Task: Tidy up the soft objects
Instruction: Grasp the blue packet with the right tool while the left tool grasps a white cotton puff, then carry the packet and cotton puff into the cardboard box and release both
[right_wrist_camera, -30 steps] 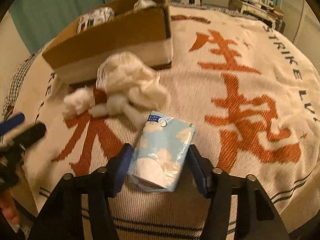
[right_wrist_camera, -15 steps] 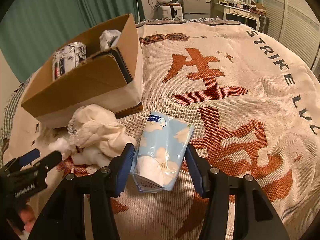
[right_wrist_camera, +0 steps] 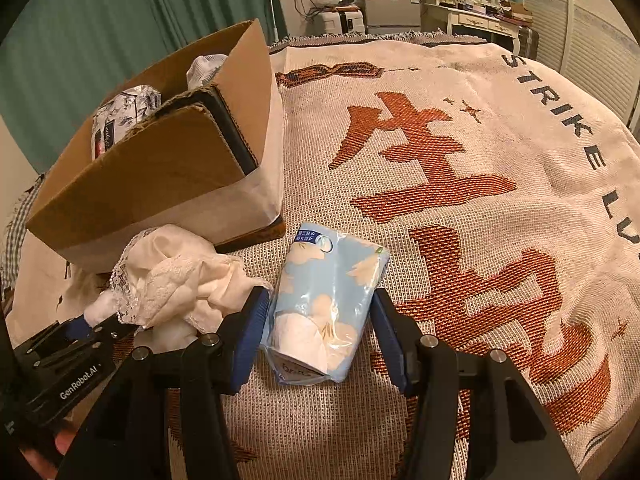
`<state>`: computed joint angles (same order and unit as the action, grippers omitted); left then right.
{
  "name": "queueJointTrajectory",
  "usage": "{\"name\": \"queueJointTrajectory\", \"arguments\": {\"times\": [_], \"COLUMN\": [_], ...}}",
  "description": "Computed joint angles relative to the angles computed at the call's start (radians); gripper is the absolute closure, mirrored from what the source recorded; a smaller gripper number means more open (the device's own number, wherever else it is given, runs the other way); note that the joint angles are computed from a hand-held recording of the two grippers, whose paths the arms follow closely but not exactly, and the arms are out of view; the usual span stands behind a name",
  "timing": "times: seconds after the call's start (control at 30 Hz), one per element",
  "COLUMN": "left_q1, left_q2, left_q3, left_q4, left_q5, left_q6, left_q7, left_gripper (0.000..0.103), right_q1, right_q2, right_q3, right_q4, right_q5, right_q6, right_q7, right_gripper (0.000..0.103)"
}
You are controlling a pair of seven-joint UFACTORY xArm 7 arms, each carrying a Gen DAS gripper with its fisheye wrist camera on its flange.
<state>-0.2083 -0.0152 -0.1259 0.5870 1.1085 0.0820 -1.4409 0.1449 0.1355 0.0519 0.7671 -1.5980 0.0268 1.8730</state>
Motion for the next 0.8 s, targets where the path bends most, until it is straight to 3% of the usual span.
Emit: {"name": "queueJointTrajectory", "arguments": {"times": [0.27,0.4,0.5,0.63,0.8], "left_q1": [-0.059,-0.116,-0.16,-0.203,-0.21], "left_q2": [-0.288,-0.452,-0.575,-0.655,-0.753], "left_q3": [0.001,0.01,0.027,0.022,0.023], "left_q4": [-0.192,-0.253,-0.273,-0.238,-0.212], "left_q5": [-0.295,-0.403,-0.469,-0.557,-0.615], "left_q6": [0.007,0.061,0.13,0.232,0.269], "left_q7": [0.249,0.344,0.425,0.518,0.642], "left_gripper": [0.064,0.063,0.063,0.063,0.063], "right_q1": [0.007,0.019,0.1,0.185,0.232], "right_q2": [-0.157,-0.301,-0.431,-0.566,-0.674], "right_q3": [-0.003,0.028,0.01,0.008,0.032], "right_q4": [-0.135,-0.234,-0.302,-0.347,-0.351], "right_q5": [0.224,0.435,0.608,0.745,0.844], "right_q6": [-0.006,0.014,0.047,0.089,0.109], "right_q7": [-0.211,-0.423,-0.594,-0.727,-0.824], "right_gripper": [0.05,0.05,0.05,0.05,0.05]}}
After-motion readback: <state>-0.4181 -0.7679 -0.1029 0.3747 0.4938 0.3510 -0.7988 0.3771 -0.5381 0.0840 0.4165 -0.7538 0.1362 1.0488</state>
